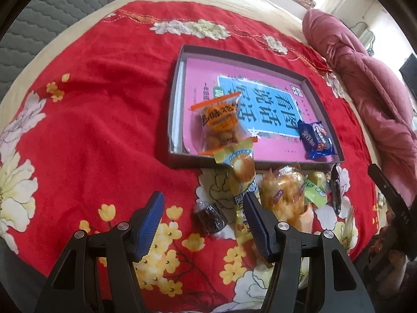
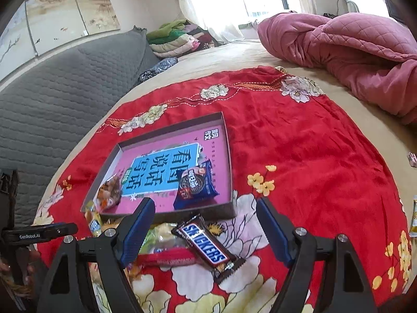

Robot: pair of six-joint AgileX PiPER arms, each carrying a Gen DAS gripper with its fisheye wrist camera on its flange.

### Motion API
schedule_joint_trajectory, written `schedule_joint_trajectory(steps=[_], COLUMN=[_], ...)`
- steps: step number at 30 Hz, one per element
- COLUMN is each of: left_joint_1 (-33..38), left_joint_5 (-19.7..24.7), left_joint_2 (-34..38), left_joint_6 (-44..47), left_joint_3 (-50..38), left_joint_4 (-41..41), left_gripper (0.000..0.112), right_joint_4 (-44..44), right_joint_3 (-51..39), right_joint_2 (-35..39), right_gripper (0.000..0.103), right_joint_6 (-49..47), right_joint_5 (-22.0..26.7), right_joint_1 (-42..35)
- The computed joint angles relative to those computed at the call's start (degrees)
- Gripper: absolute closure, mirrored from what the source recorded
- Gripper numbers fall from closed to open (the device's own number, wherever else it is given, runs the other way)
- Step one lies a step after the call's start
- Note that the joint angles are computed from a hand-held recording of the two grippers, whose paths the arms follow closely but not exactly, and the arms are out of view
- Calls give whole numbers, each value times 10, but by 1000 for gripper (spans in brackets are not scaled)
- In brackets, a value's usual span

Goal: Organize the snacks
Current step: 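Move both tools back from the tray toward the remaining snacks, then grasp the Snickers bar with the right tool while the left grasps the small dark chocolate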

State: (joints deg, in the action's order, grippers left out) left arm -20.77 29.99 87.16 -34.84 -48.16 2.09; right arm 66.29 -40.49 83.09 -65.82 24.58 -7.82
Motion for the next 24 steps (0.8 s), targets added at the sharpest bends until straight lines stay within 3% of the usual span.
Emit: schedule_joint_trajectory(steps=[14,24], left_joint_1=[-25,-42], left_joint_5=[3,-1], left_joint_2=[24,50], left_joint_6=[44,75], left_joint_3=[11,6], left_joint_4=[-4,39], left_gripper=[48,48], right_joint_4=[-109,-161], right_joint_3=[13,-1], right_joint_2=[-5,27], right_gripper=[24,24], right_joint_6=[85,141], right_joint_5=[-38,-32], right_joint_1=[44,38])
